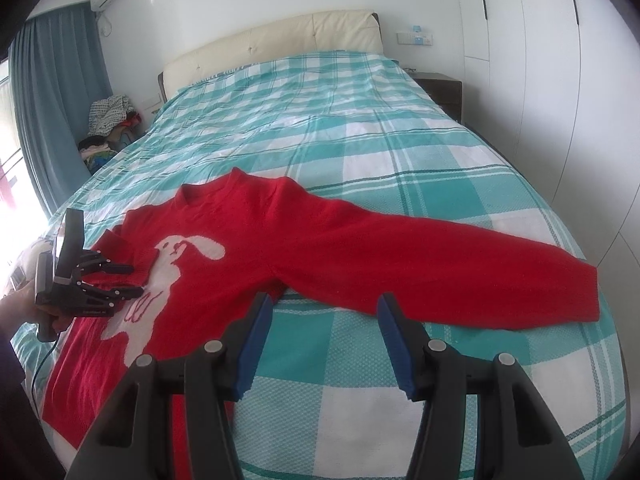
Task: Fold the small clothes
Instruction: 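Grasp the other sleeve cuff with the left gripper and pull it outward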
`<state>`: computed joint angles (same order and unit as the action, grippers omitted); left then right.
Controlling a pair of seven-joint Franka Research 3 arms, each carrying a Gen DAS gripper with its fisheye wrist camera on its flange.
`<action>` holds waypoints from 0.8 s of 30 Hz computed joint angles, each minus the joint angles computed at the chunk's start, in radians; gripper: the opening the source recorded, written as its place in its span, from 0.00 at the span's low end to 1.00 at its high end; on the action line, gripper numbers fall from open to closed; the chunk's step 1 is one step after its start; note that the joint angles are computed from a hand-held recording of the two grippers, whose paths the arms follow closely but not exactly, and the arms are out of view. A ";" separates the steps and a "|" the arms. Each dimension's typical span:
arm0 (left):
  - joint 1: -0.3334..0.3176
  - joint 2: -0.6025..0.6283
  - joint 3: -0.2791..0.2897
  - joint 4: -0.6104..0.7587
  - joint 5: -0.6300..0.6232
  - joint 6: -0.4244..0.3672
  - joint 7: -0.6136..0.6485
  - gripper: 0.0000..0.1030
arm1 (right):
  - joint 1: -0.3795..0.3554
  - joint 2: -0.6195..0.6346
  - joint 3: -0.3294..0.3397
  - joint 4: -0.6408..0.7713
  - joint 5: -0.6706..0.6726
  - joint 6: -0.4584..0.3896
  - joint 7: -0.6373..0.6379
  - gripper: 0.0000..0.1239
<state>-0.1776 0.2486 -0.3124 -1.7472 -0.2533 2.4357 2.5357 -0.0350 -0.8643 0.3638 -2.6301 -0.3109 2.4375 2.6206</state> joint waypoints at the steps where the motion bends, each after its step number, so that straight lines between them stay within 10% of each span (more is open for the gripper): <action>1: 0.001 -0.010 -0.001 -0.019 -0.002 0.025 0.006 0.08 | 0.001 0.003 -0.002 0.000 0.001 0.003 0.000 0.44; 13: 0.150 -0.099 0.093 0.020 -0.494 0.064 -0.190 0.03 | -0.007 -0.013 0.002 -0.007 -0.008 0.020 0.017 0.44; 17: 0.164 -0.047 0.173 0.046 -0.303 0.250 -0.562 0.03 | -0.010 -0.008 0.007 -0.003 -0.008 0.035 0.012 0.44; 24: 0.163 0.004 0.292 0.007 0.041 0.322 -1.061 0.03 | -0.003 0.026 0.017 0.013 -0.014 0.017 -0.001 0.44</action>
